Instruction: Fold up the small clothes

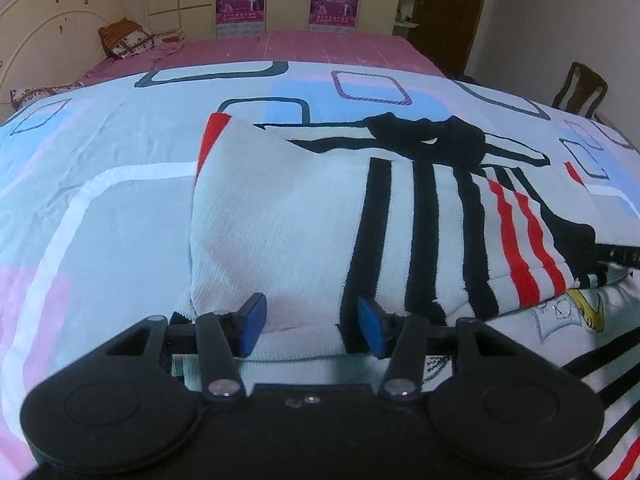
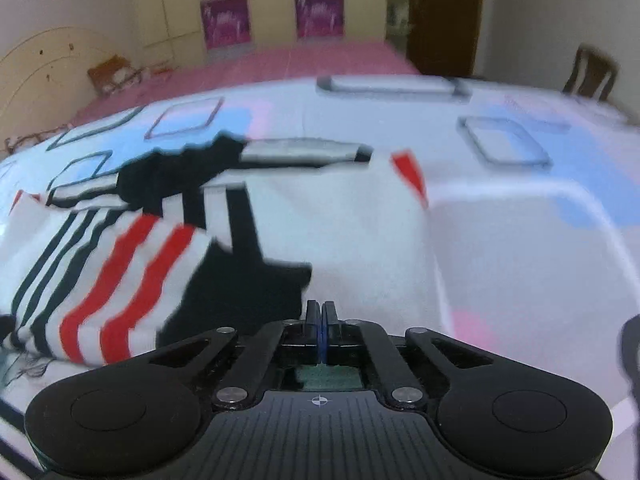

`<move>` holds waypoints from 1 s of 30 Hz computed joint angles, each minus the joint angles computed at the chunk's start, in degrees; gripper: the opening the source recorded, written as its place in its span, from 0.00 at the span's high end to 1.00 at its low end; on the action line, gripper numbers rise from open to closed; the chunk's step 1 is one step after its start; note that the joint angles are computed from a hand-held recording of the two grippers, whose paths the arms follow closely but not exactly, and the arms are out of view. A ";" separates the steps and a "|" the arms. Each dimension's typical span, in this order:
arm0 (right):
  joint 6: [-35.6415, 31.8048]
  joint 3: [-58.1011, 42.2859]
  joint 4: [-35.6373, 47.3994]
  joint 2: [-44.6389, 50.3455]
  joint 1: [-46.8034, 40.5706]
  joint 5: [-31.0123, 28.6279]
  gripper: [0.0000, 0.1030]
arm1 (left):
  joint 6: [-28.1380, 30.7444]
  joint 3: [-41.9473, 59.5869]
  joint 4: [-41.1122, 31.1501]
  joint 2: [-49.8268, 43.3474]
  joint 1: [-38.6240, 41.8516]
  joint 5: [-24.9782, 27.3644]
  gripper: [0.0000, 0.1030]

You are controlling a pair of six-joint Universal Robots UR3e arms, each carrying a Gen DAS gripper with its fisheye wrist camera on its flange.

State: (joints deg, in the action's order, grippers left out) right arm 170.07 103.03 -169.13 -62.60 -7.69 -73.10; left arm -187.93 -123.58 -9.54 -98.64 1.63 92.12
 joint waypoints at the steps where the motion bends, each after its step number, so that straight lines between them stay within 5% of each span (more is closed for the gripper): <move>1: 0.60 1.10 -1.72 -0.57 -0.47 0.37 1.00 | 0.13 0.38 -0.87 0.33 0.05 -0.14 0.48; 4: 2.87 1.87 -2.39 -1.98 -2.24 3.55 0.93 | -0.32 1.48 -1.60 0.89 -0.36 0.29 0.29; 7: 4.39 0.81 -3.13 -1.85 -2.24 4.66 0.41 | -0.09 2.56 -0.45 0.98 -1.16 1.72 0.22; 8: 4.37 0.76 -3.76 -1.86 -2.08 4.95 0.41 | 0.09 3.18 -0.41 0.81 -1.02 1.58 0.21; 17: 3.57 -5.49 0.75 3.01 1.47 3.39 0.42 | 0.14 10.97 -0.89 -5.55 2.63 2.43 0.20; 19: 3.55 -6.88 2.09 4.13 1.85 3.48 0.53 | 0.29 12.46 -0.60 -7.04 3.93 2.29 0.20; 23: 3.27 -7.89 1.36 5.46 2.70 2.90 0.58 | -0.05 16.88 -0.67 -11.51 6.30 1.34 0.22; 25: 2.70 -7.89 0.93 5.67 2.84 2.63 0.71 | -0.50 19.07 -0.33 -14.16 7.53 -0.16 0.25; 30: 0.95 -8.10 0.73 5.79 2.81 3.17 0.91 | -2.98 21.65 0.79 -19.11 10.46 -4.96 0.62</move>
